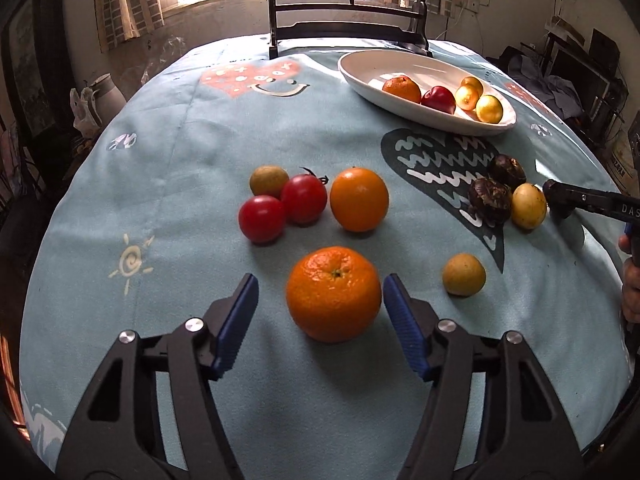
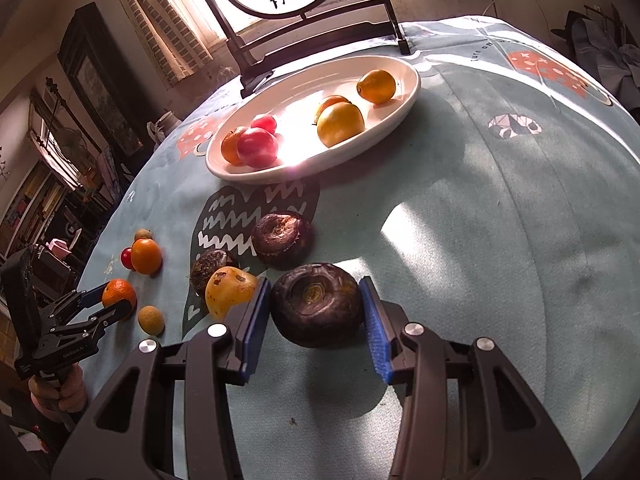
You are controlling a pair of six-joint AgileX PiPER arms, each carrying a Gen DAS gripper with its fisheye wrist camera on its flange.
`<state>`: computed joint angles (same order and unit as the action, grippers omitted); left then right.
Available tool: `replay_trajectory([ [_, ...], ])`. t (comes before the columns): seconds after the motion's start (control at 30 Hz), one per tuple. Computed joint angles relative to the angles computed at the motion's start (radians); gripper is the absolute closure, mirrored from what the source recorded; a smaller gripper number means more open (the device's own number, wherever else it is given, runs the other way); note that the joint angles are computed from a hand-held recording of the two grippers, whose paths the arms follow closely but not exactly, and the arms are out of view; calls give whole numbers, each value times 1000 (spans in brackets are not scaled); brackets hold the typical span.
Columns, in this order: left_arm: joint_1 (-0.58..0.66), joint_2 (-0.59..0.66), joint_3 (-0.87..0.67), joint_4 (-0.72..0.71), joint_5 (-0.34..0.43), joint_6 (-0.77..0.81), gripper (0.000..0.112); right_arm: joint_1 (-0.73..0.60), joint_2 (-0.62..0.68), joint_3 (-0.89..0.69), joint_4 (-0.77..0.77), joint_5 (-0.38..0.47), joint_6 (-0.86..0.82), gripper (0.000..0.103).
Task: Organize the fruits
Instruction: 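Grasp a dark brown round fruit with the right tool while the left tool grasps a mandarin, then carry both fruits onto the white plate and open both tools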
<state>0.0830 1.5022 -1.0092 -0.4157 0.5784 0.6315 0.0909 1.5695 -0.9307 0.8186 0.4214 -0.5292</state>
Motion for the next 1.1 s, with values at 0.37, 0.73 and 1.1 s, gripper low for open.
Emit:
replay_trajectory([
  [0.37,17,23,-21,-52,56,23,66,1,-5,2,8,2,-5,58],
  [0.73,-70,15,-149,-106,110,0,67,-42,-5,-2,240,74,-233,58],
  [1.1,-325,475,-903,232,261,-433,66,8,199,-376,90,-34,-112,58],
])
